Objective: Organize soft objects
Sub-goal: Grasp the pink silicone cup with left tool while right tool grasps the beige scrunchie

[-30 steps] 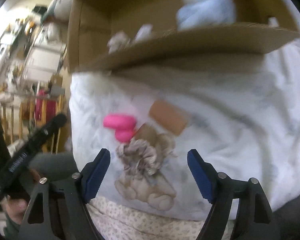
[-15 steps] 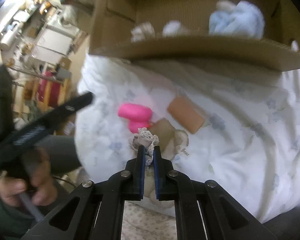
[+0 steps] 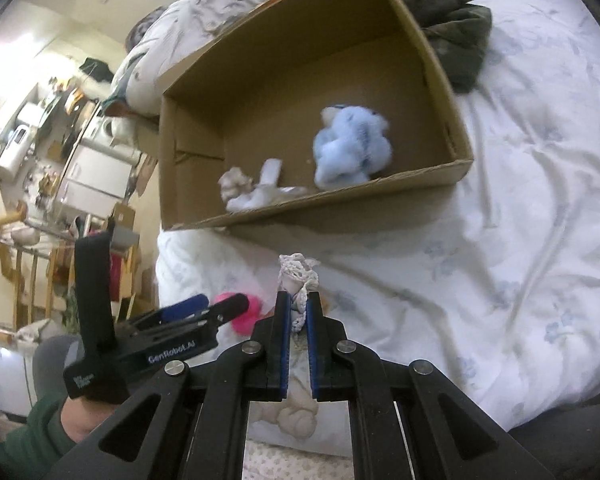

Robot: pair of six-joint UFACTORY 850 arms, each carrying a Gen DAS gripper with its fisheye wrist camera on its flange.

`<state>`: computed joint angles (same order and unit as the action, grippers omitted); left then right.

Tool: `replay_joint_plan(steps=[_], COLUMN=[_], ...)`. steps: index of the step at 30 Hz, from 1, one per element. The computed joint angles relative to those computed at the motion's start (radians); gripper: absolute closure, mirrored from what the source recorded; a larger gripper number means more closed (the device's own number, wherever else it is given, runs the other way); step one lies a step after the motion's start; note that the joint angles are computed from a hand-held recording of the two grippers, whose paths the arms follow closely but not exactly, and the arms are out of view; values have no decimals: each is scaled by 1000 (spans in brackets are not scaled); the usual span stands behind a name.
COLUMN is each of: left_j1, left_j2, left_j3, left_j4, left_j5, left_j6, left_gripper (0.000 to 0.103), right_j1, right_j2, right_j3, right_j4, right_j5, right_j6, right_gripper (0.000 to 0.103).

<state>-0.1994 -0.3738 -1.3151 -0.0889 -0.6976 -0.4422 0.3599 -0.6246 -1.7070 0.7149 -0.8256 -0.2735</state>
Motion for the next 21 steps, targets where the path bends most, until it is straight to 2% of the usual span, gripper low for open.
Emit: replay_joint_plan(steps=[5,6,8,10,12,21], left_j1=[-2,-2,-1,-8,-26,-21], left_j2=[-12,-16,-17,-16,-15,36], left_j3=[1,1,5,6,-1,42], left_j4=[-29,-33,-50,-21,74,186], left_j5=[-14,-17,-14,-9,-18,-9], left_j6=[24,25,47,33,-19,-137], left_gripper=[33,39,60,60,60,60], right_j1=[-2,-1,1,6,9,25], right_j2=[-10,-10,-12,-16,-15,-18], right_j3=[-10,-11,-12,-16,-16,-23], right_j4=[-4,-8,-13,-25,-34,-33], right_j5=[-1,-2,-5,-8,-8,-4], right_j6=[4,6,6,12,18,5], right_gripper=[94,94,94,94,94,94])
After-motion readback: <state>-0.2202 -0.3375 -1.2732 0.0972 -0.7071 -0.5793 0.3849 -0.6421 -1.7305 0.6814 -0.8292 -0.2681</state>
